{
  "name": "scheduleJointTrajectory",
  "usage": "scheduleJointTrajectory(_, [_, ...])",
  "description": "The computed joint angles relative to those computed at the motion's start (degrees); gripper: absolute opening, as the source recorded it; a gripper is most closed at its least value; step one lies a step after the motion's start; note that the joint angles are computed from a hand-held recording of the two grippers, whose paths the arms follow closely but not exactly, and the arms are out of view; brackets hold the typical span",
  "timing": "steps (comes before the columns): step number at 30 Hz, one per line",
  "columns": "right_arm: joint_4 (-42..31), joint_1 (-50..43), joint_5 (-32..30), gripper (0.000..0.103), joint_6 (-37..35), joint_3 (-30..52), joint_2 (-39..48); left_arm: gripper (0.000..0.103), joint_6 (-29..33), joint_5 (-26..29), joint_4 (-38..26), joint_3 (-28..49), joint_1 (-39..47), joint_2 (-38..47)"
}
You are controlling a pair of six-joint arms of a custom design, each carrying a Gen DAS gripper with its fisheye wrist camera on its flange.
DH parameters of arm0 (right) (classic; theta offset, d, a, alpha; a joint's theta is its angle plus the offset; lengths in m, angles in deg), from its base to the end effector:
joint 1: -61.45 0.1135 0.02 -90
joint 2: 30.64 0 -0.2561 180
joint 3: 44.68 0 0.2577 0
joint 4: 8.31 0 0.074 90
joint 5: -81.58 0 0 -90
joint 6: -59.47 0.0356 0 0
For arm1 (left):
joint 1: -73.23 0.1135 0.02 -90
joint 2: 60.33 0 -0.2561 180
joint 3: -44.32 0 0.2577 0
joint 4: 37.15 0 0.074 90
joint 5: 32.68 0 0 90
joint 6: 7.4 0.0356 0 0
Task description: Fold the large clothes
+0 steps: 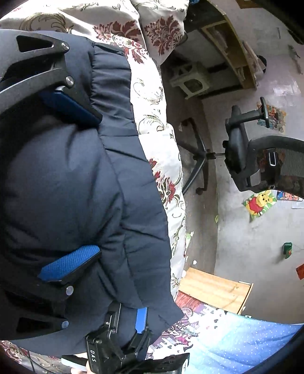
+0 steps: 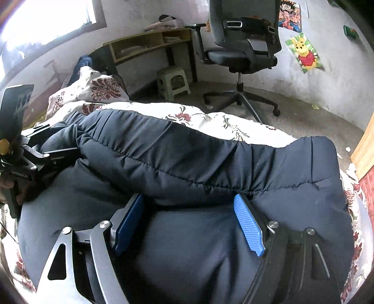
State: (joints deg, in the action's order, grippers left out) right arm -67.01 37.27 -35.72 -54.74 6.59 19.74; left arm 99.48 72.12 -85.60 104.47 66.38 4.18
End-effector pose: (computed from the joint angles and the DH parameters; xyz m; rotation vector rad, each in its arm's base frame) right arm 0.1623 -0.0550 0.2254 -0.1710 2.4317 0.2511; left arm 0.2295 -0.0367 0.2387 0.6119 2.3887 -0.2463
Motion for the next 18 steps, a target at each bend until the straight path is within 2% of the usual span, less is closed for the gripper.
scheduleJointTrajectory(5, [1.59,0.61,-0.28,0.074,0.89,-1.45,0.09,0.103,-0.64,-0.24,2.80,-2.80,-0.63,-1.33])
scheduleJointTrajectory(18, [2.61,-0.04,-1.27,0.076,0.74,-2.78,-0.90,0.103,-0.96,0.55,4.21,-4.60,-0.25,-2.63])
